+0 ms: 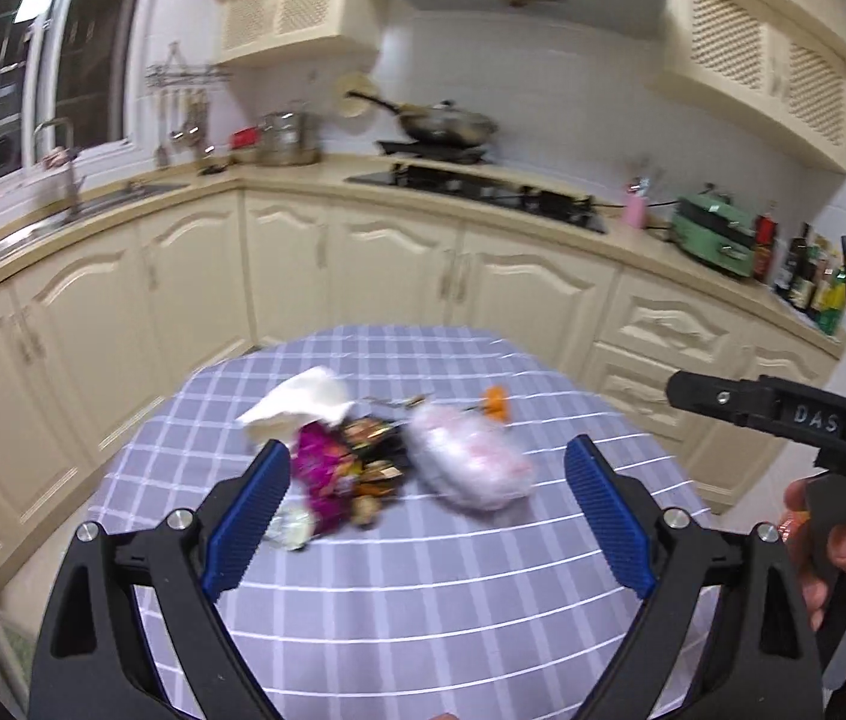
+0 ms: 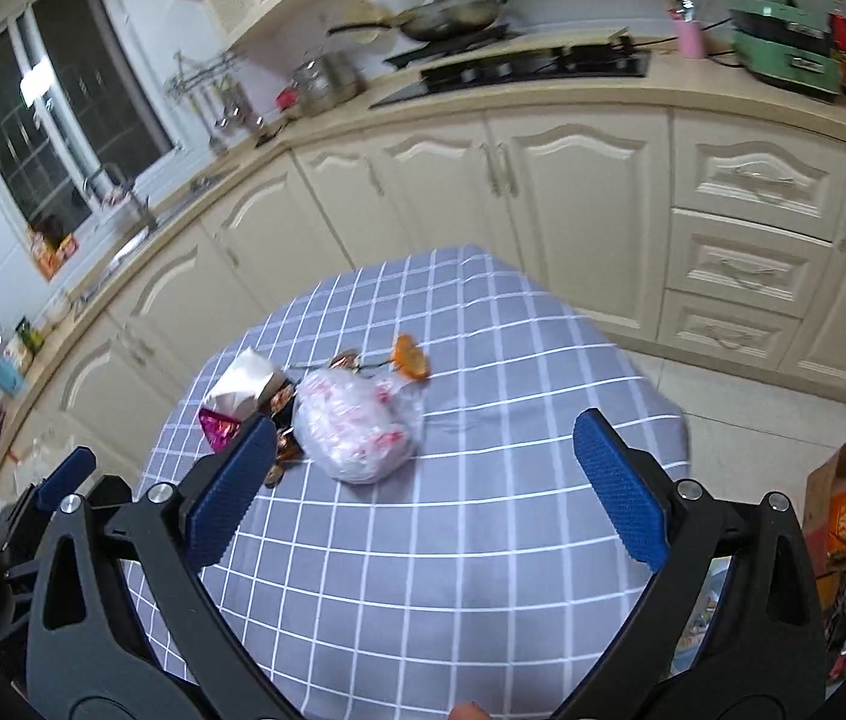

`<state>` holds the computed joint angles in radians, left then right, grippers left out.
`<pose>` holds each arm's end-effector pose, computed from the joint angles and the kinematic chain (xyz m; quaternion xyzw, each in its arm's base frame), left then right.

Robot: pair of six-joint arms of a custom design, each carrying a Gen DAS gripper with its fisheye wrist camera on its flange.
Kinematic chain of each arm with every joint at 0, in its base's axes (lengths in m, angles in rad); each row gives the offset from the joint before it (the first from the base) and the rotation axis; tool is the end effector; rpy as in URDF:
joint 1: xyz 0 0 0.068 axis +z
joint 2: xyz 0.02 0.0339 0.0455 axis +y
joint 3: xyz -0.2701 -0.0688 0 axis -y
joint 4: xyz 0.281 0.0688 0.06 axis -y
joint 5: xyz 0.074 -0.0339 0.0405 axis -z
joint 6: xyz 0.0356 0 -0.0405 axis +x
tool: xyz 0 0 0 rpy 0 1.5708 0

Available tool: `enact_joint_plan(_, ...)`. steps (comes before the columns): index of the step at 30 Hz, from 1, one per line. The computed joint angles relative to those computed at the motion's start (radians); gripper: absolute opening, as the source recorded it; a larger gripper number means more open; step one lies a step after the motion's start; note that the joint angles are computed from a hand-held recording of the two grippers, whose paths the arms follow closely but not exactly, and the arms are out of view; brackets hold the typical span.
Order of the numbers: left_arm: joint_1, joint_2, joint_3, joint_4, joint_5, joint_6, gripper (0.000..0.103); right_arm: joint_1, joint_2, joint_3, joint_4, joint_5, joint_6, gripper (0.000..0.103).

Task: Collect trash
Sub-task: 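Move both tools back over the table, then grasp the purple candy wrapper with the left tool while the right tool grasps the clear plastic bag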

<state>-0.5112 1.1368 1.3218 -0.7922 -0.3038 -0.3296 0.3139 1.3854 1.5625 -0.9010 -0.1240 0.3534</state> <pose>0.2322 -0.1180 0.4076 0.0096 0.8787 -0.0645 0.4729 0.3013 0.1024 0.4151 -0.0075 0.9103 0.1877 0.3690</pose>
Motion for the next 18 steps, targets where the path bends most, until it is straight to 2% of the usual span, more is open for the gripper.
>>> enact_joint_plan(7, 0.145, -0.016, -0.091, 0.036, 0.071, 0.021, 0.091, 0.086, 0.134, 0.063, -0.003, 0.015, -0.038, 0.097)
enact_joint_plan(18, 0.258, 0.171, -0.094, 0.105, 0.173, 0.058, 0.090, 0.117, 0.315, 0.146, 0.003, -0.006, -0.100, 0.097)
